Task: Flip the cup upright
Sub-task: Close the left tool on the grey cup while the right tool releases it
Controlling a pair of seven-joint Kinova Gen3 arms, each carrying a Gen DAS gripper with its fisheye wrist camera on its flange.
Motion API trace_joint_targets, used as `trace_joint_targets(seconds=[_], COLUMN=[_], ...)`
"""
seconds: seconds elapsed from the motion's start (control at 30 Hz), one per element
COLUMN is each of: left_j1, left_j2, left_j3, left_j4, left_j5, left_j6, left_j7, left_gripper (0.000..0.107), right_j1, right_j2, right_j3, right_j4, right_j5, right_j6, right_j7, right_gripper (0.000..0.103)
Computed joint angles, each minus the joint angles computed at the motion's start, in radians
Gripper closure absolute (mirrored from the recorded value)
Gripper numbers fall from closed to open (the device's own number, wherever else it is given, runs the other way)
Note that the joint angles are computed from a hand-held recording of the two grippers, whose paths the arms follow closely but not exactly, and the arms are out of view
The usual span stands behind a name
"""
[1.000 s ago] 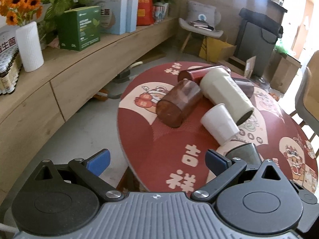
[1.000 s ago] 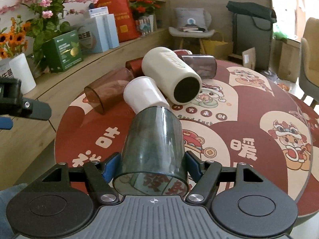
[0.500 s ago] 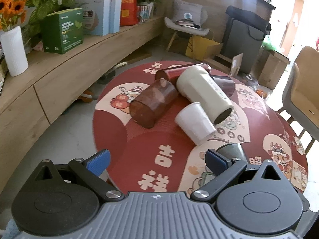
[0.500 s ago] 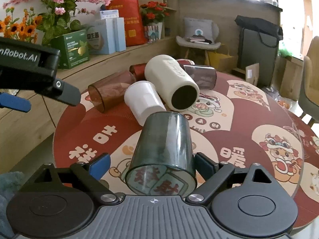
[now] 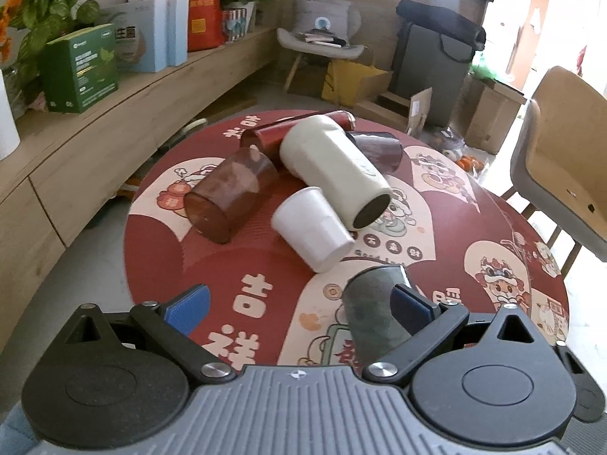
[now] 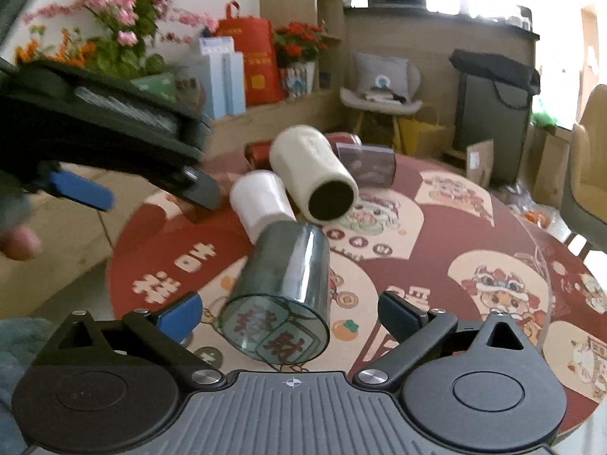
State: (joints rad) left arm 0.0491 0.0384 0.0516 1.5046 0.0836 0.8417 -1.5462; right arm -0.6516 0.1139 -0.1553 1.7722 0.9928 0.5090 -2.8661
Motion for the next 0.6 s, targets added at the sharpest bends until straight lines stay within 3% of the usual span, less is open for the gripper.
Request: trace_joint_targets(seconds=[0.13,0.27,0.4,0.47,0.6], left_j1=[0.014,0.031,0.05,0.064,0.132], left_j2=[0.006,0.005,0.009,0.011,-0.002], left_j3=[0.009,0.018,0.026,0.033,0.05], left_j4=[-0.008,-0.003,0.011,0.028,0.109], left_j5=[-0.014,-0.031,-0.043,-0.056,-0.194], left_j6=[0.003,-0.01,-0.029,-0.049,-0.141], left_j7=[0.014,0.019,0.033,0.042,0.148], left_gripper=[0.006,0.006,0.006,0.006,0.006], right_j1=[-0.008,0.031,-0.006,0.025,0.045], right_j2=[-0.051,-0.074,-0.061,-0.051,-0.048], right_j3=[-0.008,-0.06,-0.025,-0.057,-0.052], right_j4=[0.053,0.071,0.076,0.082,0.11], right_j5=[0.152,0.244,0.288,0.298,0.3], right_j6=[-0.007,0.104,0.267,0.335,0.394], right_j7=[-0.157,-0.32,-0.483,-0.564,-0.684], right_gripper=[0.0,0.0,0.0,0.0,0.0])
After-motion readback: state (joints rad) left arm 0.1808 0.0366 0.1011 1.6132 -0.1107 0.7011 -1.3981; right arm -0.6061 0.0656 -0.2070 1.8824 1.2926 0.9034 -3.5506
